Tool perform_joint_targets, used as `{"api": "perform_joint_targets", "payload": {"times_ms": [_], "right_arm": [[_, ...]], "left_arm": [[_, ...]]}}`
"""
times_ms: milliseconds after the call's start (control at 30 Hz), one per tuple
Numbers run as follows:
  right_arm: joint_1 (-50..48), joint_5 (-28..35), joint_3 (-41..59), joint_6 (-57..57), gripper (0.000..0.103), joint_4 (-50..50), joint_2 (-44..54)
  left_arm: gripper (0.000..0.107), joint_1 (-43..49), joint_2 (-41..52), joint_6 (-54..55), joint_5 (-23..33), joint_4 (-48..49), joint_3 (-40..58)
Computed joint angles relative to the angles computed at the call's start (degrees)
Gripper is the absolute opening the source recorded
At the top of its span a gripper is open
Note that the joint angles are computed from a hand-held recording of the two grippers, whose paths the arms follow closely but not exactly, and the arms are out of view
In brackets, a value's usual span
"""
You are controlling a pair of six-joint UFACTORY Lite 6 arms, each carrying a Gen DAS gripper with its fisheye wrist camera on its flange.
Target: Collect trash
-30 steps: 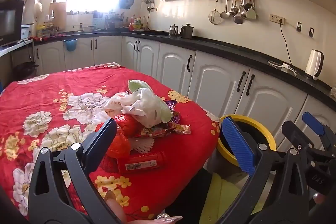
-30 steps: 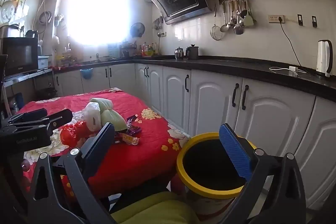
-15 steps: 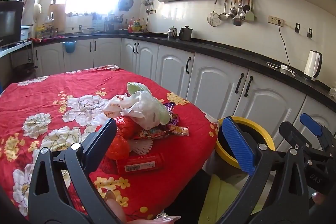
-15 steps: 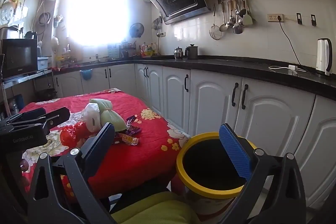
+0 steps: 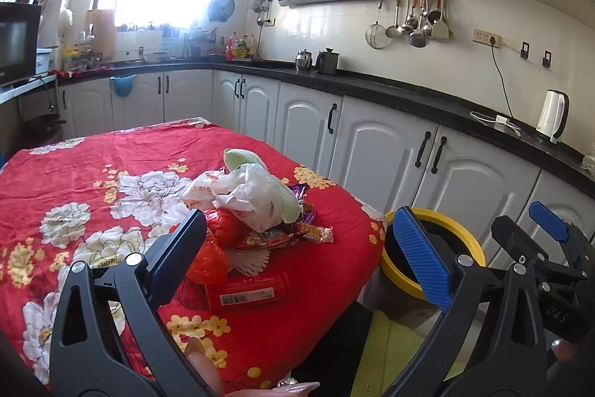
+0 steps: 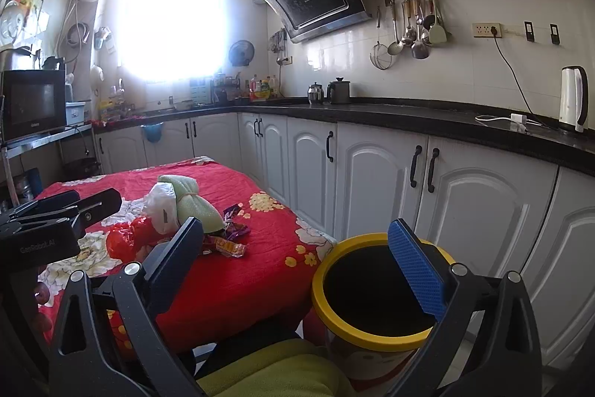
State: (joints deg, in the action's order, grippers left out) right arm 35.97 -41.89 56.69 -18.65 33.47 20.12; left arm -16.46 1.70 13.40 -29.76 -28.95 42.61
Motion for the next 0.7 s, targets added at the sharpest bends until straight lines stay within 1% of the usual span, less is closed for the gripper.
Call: {"api": "perform_joint_targets", "payload": {"times_ms": [700], "right_arm": [[-0.09,0.18,0.01,0.22,0.097,0.12,-0.02]], "left_arm": [[0.092,-0.13,0.03,-0.63,-0.45,0.33,-0.41]]}}
